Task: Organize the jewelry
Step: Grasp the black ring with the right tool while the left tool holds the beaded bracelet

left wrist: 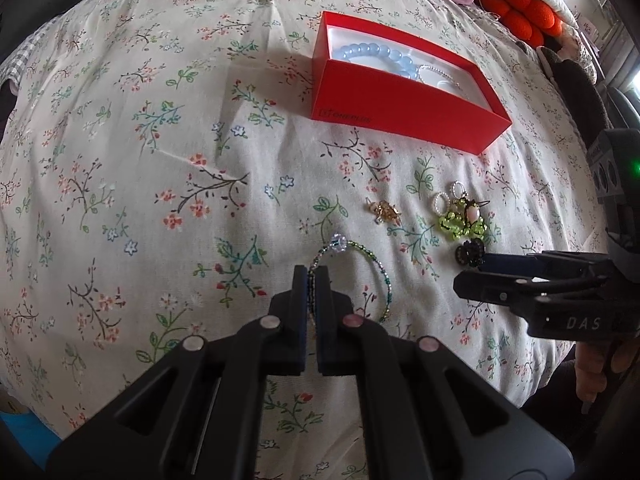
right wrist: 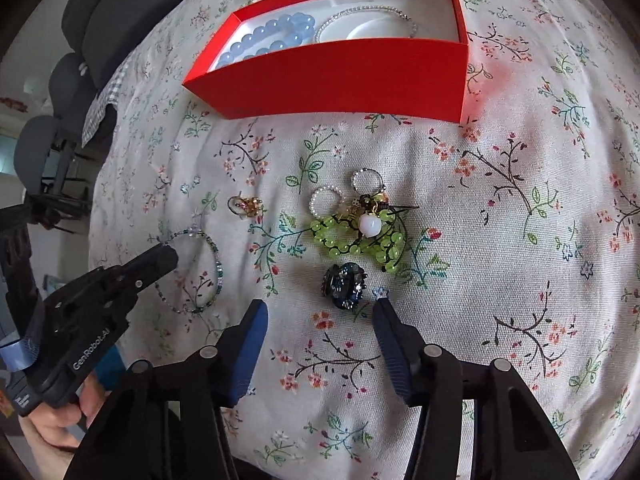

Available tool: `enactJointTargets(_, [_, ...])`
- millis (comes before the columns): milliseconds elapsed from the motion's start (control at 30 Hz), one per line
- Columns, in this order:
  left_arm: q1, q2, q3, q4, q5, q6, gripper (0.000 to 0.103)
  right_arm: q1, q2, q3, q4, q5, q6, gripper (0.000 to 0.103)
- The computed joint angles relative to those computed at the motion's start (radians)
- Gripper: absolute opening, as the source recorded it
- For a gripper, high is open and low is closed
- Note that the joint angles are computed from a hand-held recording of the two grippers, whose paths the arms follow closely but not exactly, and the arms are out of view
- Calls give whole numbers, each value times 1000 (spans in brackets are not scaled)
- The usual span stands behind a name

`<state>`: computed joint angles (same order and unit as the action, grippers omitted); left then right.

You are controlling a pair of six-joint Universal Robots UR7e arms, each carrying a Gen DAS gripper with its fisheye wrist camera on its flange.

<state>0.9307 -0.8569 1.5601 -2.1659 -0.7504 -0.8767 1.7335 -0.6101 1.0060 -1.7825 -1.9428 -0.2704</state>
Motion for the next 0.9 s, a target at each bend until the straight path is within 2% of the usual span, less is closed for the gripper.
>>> enactJointTargets(133, [1, -7, 8, 1, -4, 1, 4, 6, 4, 14, -42, -26, 0, 44])
enactJointTargets(300, [0, -20, 19, 1, -4, -5, 4, 11, 6, 26, -78, -71, -15, 23])
enactJointTargets(633, [-11, -37, 27, -17, 9, -6, 4, 20, -6, 37, -108, -77, -55, 21])
enactJointTargets(900, [-18, -46, 18, -36, 22, 7, 4, 28, -29, 47, -143, -50, -87, 21])
